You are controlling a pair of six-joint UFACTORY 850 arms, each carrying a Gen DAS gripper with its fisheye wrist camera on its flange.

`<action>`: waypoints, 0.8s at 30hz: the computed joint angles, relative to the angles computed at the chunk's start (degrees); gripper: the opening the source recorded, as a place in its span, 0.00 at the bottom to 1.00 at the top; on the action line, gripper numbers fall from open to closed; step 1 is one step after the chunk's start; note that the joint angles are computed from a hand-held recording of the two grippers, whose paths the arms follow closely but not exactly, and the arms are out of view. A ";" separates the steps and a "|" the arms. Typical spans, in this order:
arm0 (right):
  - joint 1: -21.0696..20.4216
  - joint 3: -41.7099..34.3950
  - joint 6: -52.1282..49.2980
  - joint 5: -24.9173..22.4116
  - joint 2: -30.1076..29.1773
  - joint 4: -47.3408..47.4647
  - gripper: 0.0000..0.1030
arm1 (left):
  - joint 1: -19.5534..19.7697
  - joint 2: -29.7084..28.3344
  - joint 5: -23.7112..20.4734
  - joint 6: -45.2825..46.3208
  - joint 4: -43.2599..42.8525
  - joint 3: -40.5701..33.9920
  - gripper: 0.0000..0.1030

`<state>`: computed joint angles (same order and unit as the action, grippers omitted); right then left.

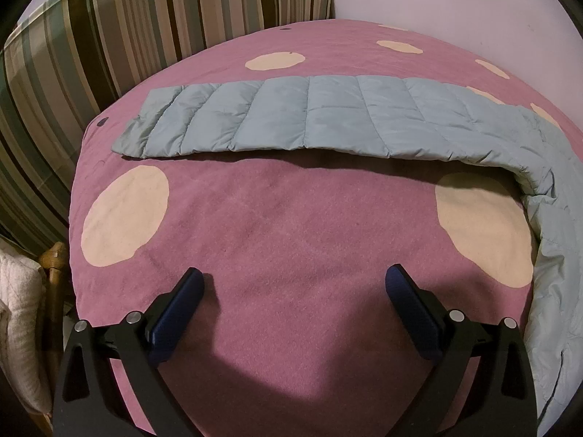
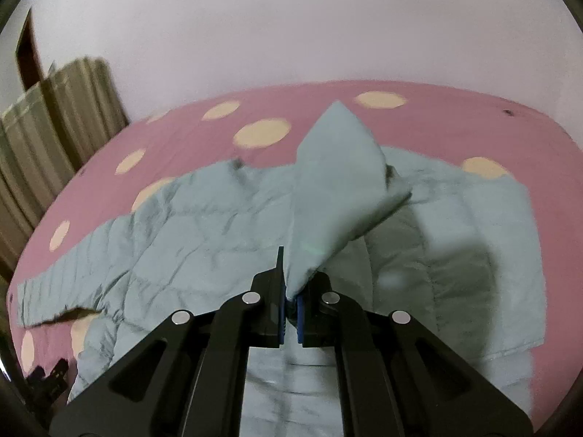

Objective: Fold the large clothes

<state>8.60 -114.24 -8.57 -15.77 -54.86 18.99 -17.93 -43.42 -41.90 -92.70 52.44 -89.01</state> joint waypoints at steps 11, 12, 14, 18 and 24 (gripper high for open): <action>3.86 -18.31 -2.05 -17.72 -12.58 -6.01 0.34 | 0.00 -0.05 -0.10 0.10 -0.01 -0.05 0.96; 3.91 -17.56 -4.37 -17.48 -12.19 -4.20 0.40 | 0.01 -0.07 -0.09 0.12 -0.01 -0.06 0.96; 3.85 -14.69 -7.70 -16.81 -10.17 -1.68 0.43 | 0.02 0.00 0.08 -0.05 0.06 0.05 0.96; 1.63 -3.85 -18.48 -13.93 -2.49 11.34 0.43 | 0.00 -0.06 -0.01 0.01 0.03 -0.05 0.96; -4.80 6.25 -15.46 -6.71 5.36 12.33 0.16 | -0.07 -0.17 -0.32 0.26 -0.06 -0.24 0.96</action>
<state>3.80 -108.00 -24.03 -22.47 -49.49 31.32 -18.00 -43.59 -42.22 -92.44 52.37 -89.25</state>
